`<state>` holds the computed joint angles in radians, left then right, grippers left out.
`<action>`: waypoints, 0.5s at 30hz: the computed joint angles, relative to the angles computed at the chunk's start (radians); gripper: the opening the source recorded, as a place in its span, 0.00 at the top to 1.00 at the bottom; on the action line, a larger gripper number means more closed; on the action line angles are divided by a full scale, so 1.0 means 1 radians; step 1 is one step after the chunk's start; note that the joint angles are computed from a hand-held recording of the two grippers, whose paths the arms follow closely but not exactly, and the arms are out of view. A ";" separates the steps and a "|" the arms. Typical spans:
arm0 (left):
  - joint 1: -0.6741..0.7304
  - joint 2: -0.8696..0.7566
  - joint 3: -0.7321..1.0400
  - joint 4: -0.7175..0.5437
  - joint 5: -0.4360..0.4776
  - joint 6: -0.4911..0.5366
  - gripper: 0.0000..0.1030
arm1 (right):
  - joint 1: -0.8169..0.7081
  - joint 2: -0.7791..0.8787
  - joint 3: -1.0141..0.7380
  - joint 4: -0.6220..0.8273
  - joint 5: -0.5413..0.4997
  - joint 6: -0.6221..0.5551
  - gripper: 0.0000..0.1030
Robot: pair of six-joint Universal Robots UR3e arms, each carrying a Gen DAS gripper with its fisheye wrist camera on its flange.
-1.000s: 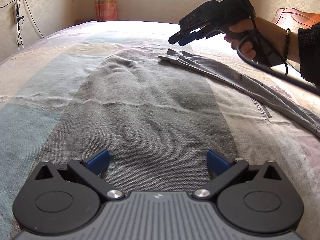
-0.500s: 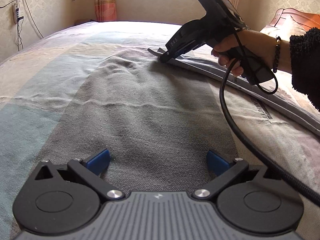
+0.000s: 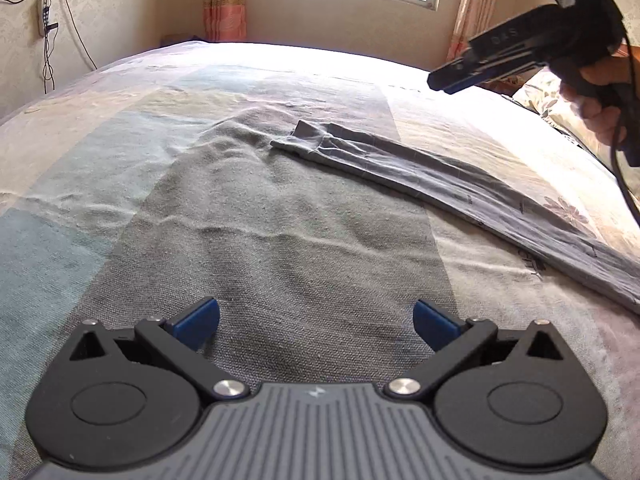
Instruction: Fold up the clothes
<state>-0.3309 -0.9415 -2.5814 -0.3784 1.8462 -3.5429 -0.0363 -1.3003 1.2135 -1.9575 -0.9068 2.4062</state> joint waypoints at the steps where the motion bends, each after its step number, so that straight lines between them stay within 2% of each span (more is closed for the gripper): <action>1: -0.030 -0.056 0.025 0.030 0.017 -0.013 0.01 | -0.064 -0.056 0.039 0.032 0.001 -0.045 0.67; 8: -0.231 -0.468 0.301 0.207 0.051 -0.037 0.01 | -0.565 -0.292 0.176 0.312 0.009 -0.389 0.67; 11: -0.285 -0.638 0.435 0.289 -0.005 -0.010 0.01 | -0.747 -0.340 0.238 0.382 0.000 -0.517 0.67; 15: -0.335 -0.825 0.613 0.328 -0.079 0.009 0.01 | -0.950 -0.347 0.280 0.439 -0.025 -0.657 0.67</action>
